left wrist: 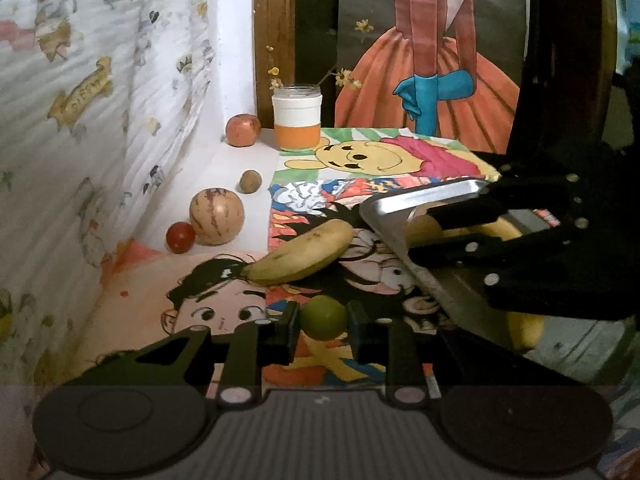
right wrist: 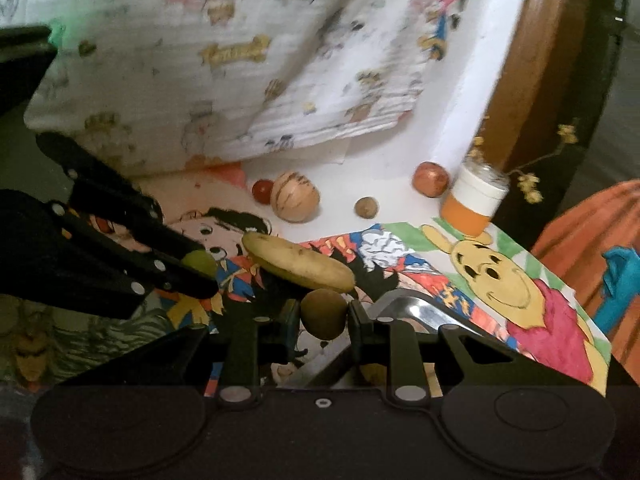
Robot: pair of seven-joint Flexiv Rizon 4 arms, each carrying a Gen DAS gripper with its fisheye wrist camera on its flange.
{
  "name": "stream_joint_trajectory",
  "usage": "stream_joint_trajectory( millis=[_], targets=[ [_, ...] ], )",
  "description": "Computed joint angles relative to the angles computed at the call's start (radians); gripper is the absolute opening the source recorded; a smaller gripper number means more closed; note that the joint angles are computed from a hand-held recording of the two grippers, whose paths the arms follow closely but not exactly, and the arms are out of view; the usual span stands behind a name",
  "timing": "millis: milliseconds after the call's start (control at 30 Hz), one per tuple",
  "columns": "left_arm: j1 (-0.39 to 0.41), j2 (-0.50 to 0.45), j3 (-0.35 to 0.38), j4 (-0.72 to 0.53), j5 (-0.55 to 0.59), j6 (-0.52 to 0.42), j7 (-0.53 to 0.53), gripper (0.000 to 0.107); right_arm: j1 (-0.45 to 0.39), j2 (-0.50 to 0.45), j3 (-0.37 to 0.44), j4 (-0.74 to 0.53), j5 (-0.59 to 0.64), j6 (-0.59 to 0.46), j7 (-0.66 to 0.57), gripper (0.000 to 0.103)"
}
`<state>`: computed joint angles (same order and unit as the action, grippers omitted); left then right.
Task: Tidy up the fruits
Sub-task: 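Grasp the green lime with the left tool while the right tool grasps a small brown round fruit, then carry the lime and brown fruit over the tray and open both tools to release them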
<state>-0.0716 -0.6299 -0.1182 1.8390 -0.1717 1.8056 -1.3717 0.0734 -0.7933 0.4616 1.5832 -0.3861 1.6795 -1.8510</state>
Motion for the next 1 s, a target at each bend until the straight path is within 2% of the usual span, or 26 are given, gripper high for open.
stream_joint_trajectory(
  millis=[267,567,733,1000],
  targets=[
    [0.007,0.024,-0.056,0.033,0.006,0.021,-0.044,0.028,0.028,0.119,-0.11,0.196,0.037,0.191,0.104,0.028],
    [-0.02,0.041,-0.083,0.052,0.016,0.037,-0.102,0.028,0.034,0.19,-0.204,0.332,0.022,0.298,0.24,0.028],
    [-0.054,0.038,-0.084,0.056,-0.017,0.036,-0.173,0.028,0.058,0.214,-0.264,0.411,0.003,0.36,0.286,0.028],
    [-0.156,0.031,0.002,0.039,-0.044,-0.011,-0.206,0.028,0.052,0.24,-0.309,0.501,-0.008,0.416,0.342,0.028]
  ],
)
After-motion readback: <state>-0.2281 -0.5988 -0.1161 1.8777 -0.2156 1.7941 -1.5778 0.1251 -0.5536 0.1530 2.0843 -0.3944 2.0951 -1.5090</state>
